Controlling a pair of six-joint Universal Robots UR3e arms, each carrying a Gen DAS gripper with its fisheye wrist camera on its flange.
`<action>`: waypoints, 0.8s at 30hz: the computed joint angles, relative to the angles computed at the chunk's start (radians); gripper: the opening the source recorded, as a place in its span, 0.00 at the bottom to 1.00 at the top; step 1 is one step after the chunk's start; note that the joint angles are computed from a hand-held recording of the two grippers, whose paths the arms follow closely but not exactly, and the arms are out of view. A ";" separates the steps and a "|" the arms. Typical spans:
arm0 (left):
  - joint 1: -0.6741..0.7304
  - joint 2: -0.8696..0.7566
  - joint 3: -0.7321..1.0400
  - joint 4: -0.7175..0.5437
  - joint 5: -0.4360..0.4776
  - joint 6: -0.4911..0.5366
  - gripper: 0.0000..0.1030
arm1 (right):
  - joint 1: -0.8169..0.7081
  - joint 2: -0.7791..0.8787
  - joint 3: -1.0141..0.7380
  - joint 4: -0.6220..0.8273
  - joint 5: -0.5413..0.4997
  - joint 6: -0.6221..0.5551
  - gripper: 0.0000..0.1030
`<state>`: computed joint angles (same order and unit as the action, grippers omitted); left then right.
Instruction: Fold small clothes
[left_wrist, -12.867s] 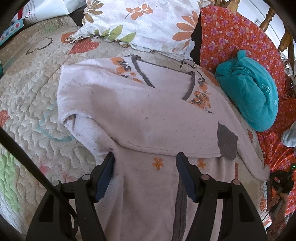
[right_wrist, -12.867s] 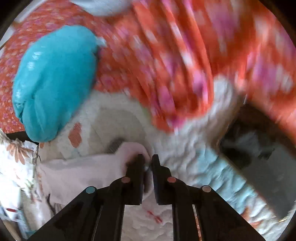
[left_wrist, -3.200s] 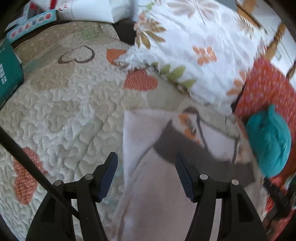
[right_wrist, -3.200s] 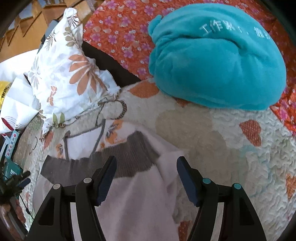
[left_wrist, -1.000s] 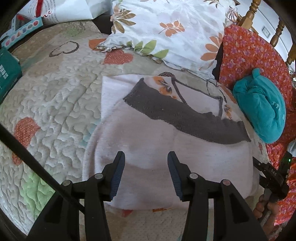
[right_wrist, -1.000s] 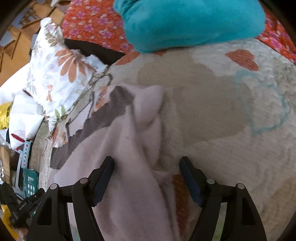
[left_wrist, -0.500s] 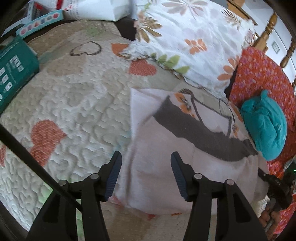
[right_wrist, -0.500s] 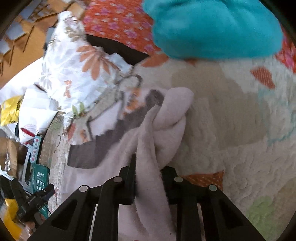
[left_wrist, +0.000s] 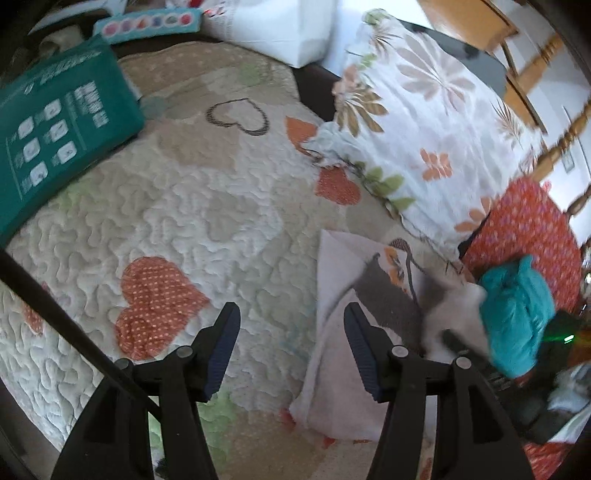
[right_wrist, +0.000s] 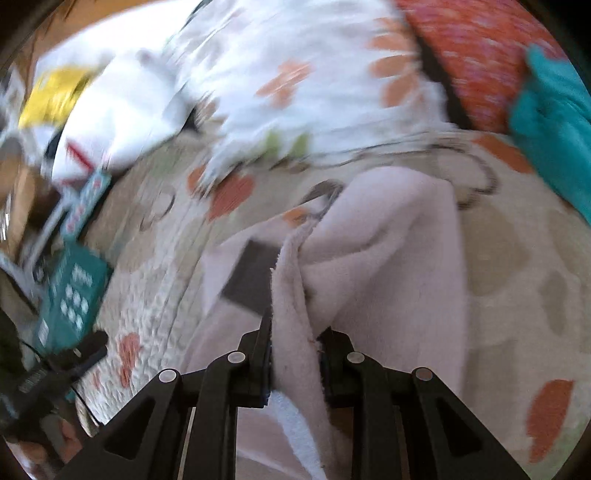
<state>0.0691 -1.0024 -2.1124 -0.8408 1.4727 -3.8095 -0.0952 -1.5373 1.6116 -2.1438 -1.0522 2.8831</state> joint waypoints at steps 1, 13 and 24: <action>0.038 0.029 -0.013 -0.016 -0.032 0.013 0.55 | 0.053 0.021 -0.005 -0.028 -0.043 0.011 0.21; 0.282 0.215 -0.074 -0.164 -0.186 0.087 0.56 | 0.249 0.133 -0.014 -0.090 -0.068 -0.043 0.62; 0.147 0.110 -0.068 -0.054 -0.108 0.006 0.56 | 0.040 -0.030 0.043 0.061 0.093 -0.151 0.62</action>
